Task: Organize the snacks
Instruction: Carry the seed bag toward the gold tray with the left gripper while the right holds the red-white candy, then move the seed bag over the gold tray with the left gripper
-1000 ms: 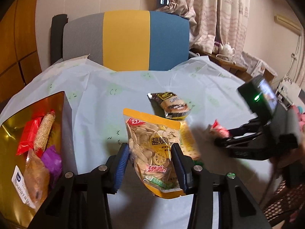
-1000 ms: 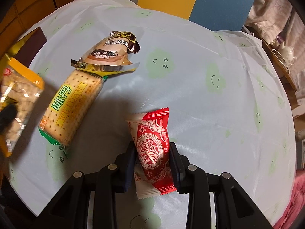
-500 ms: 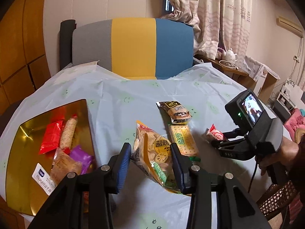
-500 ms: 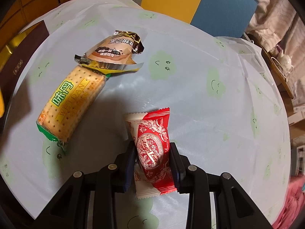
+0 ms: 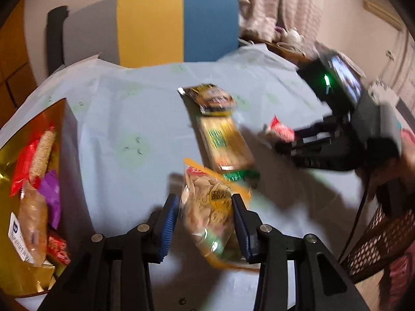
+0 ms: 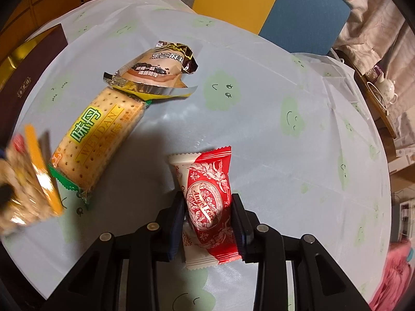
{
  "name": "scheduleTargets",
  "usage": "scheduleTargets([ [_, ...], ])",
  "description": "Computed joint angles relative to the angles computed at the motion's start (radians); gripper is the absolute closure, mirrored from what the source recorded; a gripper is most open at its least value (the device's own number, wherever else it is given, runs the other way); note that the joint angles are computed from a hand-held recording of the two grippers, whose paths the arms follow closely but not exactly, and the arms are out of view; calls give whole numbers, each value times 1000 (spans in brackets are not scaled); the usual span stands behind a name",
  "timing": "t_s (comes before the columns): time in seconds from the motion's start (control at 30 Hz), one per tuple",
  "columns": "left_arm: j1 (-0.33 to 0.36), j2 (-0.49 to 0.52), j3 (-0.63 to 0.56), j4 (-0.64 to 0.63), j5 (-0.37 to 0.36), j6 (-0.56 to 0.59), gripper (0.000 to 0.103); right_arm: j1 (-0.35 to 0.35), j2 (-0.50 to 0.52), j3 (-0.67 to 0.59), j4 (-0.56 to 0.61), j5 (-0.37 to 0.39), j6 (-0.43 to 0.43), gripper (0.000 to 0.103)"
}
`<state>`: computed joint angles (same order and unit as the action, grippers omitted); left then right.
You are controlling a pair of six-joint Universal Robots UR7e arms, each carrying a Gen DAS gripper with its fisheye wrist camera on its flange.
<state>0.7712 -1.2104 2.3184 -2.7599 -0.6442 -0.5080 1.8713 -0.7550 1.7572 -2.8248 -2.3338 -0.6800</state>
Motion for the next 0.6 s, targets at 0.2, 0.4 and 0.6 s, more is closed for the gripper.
scheduleTargets([
  [0.2,-1,-33,13,39,-52,52,52,-1,6,-12,11,-6,-3,67],
  [0.4,1,-39,-7,111,-98,133,41,3,6,-4,3,-12,-1,67],
  [0.6,-1,-24,-46,207,-63,160,41,4,3,0,2,-13,4,67],
])
